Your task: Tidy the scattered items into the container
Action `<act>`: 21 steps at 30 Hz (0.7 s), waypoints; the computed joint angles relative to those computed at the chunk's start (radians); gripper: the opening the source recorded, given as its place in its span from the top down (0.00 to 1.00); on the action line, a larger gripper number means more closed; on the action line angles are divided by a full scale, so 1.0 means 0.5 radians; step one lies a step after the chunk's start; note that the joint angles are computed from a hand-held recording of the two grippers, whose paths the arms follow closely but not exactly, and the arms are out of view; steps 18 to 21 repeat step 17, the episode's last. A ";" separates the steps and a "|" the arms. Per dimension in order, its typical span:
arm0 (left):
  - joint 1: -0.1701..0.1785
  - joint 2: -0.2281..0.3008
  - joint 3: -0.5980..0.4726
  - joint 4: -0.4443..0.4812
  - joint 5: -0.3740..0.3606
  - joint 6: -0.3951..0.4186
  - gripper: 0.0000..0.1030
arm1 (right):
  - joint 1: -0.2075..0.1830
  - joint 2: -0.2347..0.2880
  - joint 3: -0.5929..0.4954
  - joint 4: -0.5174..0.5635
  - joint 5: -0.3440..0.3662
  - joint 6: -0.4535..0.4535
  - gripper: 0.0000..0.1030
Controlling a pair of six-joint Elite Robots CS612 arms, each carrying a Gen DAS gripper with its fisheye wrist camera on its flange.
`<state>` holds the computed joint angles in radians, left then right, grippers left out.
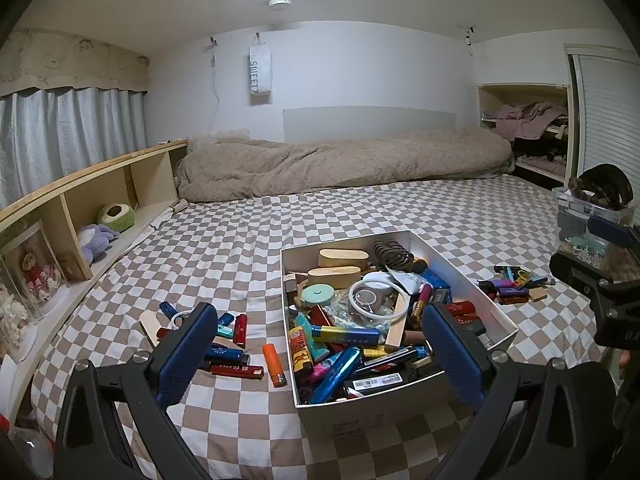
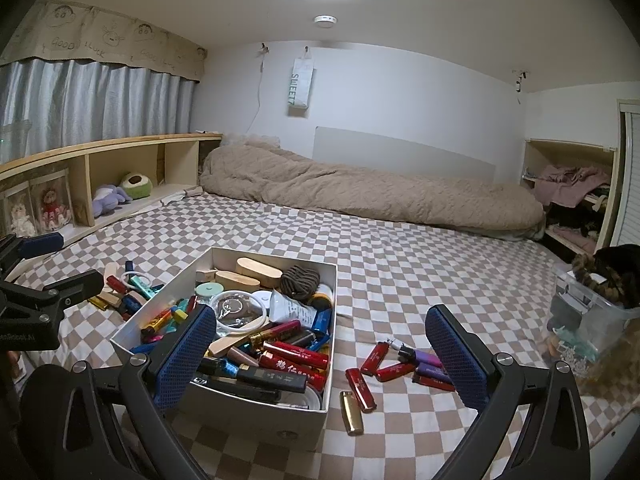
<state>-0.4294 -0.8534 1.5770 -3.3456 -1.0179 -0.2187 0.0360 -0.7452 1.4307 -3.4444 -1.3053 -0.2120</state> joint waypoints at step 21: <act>-0.001 0.004 0.004 0.021 0.026 -0.035 0.00 | -0.001 -0.005 0.011 0.013 0.003 -0.009 0.00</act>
